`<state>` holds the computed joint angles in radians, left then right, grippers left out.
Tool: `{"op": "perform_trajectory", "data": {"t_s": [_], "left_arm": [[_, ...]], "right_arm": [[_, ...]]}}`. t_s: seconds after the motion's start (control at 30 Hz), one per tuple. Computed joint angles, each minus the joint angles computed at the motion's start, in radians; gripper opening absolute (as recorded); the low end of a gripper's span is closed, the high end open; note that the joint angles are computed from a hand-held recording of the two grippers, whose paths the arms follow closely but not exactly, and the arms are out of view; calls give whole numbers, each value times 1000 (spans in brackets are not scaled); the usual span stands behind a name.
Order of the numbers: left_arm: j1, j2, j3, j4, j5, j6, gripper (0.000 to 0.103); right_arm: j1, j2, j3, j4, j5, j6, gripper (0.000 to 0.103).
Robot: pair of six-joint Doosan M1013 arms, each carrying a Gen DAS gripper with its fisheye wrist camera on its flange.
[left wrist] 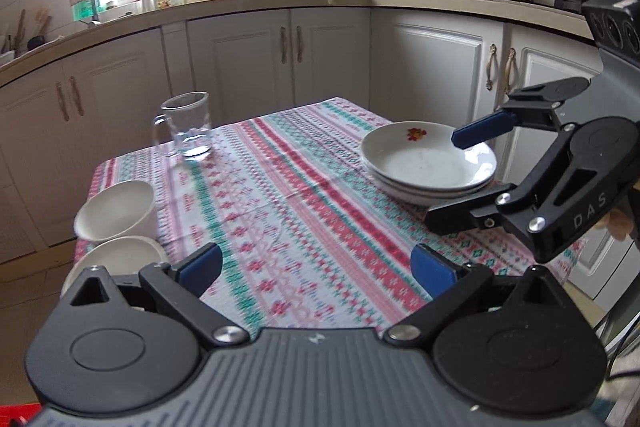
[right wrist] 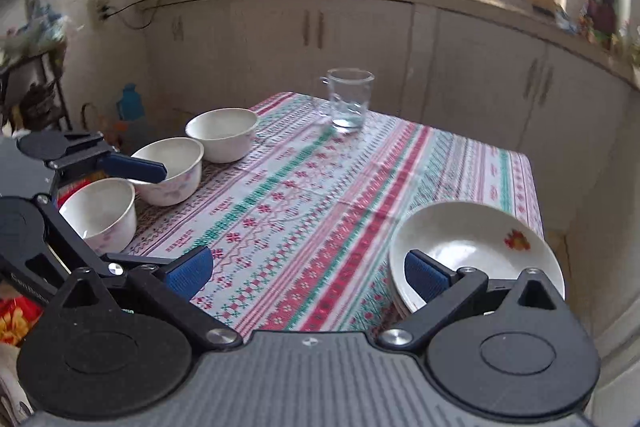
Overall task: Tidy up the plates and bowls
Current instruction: 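Withdraw the right gripper from the plate stack, then grasp the rim of a white bowl with the left gripper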
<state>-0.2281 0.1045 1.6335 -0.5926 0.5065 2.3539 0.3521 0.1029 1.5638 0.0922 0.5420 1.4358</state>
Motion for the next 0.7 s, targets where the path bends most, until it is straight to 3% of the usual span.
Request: {"op": "perform_trajectory", "data": {"t_s": [0.2,0.7], "left_arm": [[49,-30,36,57,-4,-59,100],[158,-33,51,134,27,-146,100]], "right_arm": [[62,23,-17,-123,-17,6,103],[149,124,-98,53,81,-276,103]]}}
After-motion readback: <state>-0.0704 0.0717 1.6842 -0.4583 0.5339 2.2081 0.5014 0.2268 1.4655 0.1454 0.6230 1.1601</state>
